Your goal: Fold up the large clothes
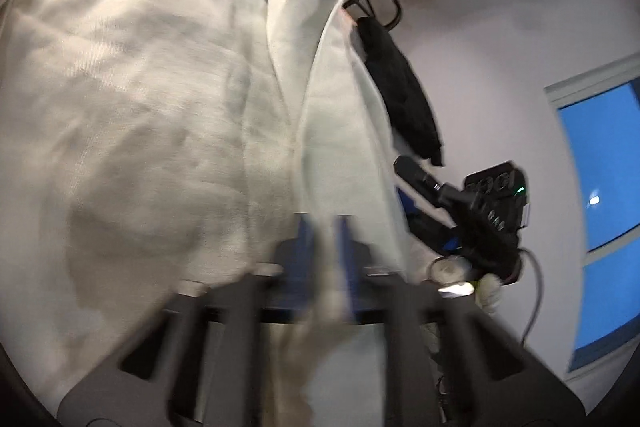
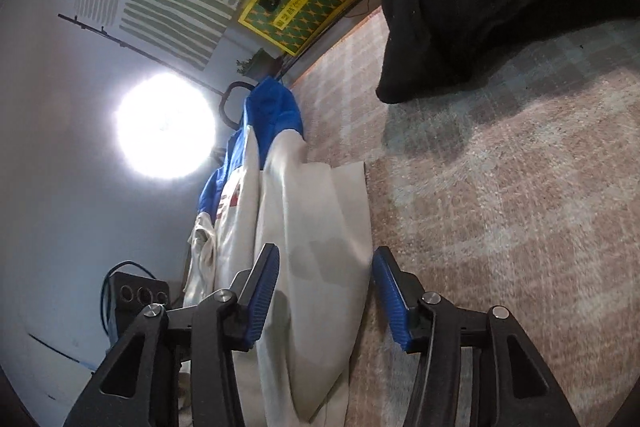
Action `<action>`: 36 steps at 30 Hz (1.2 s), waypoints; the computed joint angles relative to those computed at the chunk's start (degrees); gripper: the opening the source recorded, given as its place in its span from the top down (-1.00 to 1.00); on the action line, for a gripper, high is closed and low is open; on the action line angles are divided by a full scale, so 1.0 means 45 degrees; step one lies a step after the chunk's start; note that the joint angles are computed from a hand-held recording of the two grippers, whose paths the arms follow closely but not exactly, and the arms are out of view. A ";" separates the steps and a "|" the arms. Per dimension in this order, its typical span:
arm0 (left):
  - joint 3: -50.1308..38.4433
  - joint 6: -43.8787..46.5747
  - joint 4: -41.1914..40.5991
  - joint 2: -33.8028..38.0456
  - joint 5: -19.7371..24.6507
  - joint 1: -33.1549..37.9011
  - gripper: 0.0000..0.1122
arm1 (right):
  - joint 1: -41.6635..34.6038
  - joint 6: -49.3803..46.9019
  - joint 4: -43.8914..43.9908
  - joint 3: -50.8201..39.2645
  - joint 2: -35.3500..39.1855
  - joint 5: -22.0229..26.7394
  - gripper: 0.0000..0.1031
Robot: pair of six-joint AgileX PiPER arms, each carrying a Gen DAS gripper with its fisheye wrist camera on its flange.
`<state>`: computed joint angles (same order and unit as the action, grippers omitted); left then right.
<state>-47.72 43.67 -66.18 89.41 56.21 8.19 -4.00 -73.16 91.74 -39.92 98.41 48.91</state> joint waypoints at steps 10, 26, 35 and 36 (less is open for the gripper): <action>0.3163 0.0139 0.0762 -0.5490 0.0330 0.3663 1.00 | 0.1805 0.0509 -0.1035 -0.0709 -0.1510 -0.2564 0.97; 0.1476 0.1105 -0.1652 -0.0766 0.0591 0.2635 -0.25 | 0.2120 0.1223 -0.1347 -0.0993 -0.1436 -0.3188 0.97; 0.0082 0.1063 -0.1439 0.0351 0.0343 0.0831 0.87 | 0.1847 0.0810 -0.0880 -0.0812 -0.1027 -0.2893 0.96; 0.0086 0.0937 -0.1094 0.0159 -0.0032 0.0570 1.00 | 0.1796 0.0780 -0.0838 -0.0816 -0.0970 -0.2817 0.96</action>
